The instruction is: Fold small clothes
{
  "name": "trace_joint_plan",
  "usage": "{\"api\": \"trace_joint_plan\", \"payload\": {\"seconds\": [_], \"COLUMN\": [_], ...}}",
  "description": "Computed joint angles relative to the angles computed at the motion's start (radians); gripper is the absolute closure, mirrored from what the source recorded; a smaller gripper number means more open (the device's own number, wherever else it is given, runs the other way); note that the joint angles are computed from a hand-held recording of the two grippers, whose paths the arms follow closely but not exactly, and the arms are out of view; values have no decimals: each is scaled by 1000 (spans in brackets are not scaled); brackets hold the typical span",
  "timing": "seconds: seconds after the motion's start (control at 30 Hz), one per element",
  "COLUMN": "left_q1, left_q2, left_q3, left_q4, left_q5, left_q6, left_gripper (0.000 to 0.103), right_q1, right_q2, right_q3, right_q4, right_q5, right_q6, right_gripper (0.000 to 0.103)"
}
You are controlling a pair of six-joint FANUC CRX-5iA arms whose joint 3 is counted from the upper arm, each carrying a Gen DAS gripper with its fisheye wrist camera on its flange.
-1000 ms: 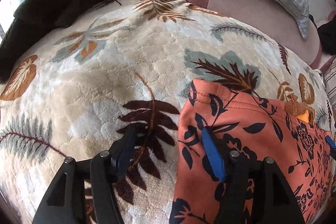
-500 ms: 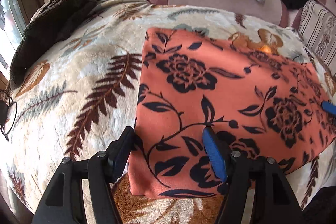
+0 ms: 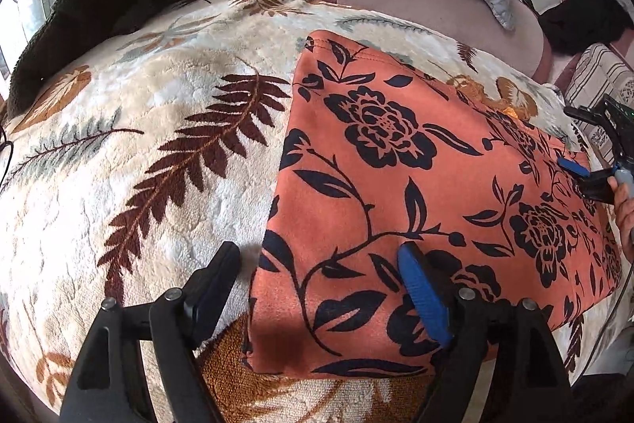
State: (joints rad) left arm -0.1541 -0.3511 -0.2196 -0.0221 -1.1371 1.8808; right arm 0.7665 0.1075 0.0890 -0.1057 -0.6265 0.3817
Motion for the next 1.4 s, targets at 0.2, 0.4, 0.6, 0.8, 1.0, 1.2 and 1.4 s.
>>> {"api": "trace_joint_plan", "payload": {"seconds": [0.2,0.4,0.6,0.8,1.0,1.2,1.4], "left_q1": [-46,-189,-336,-426,-439,-452,-455], "left_q2": [-23,-31,72,198,265,278,289], "left_q3": [22,102,221,326,365,380,390], "left_q4": [-69,-172,-234,-305,-308,-315,-312], "left_q5": [-4,-5,-44,-116,-169,-172,-175], "left_q6": [48,142,225,290,308,304,294], "left_gripper": [20,20,20,20,20,20,20], "right_q1": [157,407,325,229,292,279,313], "right_q2": [-279,-576,-630,-617,-609,-615,-564], "right_q3": [-311,-730,-913,-927,-875,-885,-767], "right_q4": [458,905,1125,1205,999,1099,871], "right_q5": [41,62,189,210,113,128,19], "right_q6": [-343,-1024,-1427,-1523,-1290,-1341,-1075], "right_gripper": [20,15,14,16,66,27,87]}}
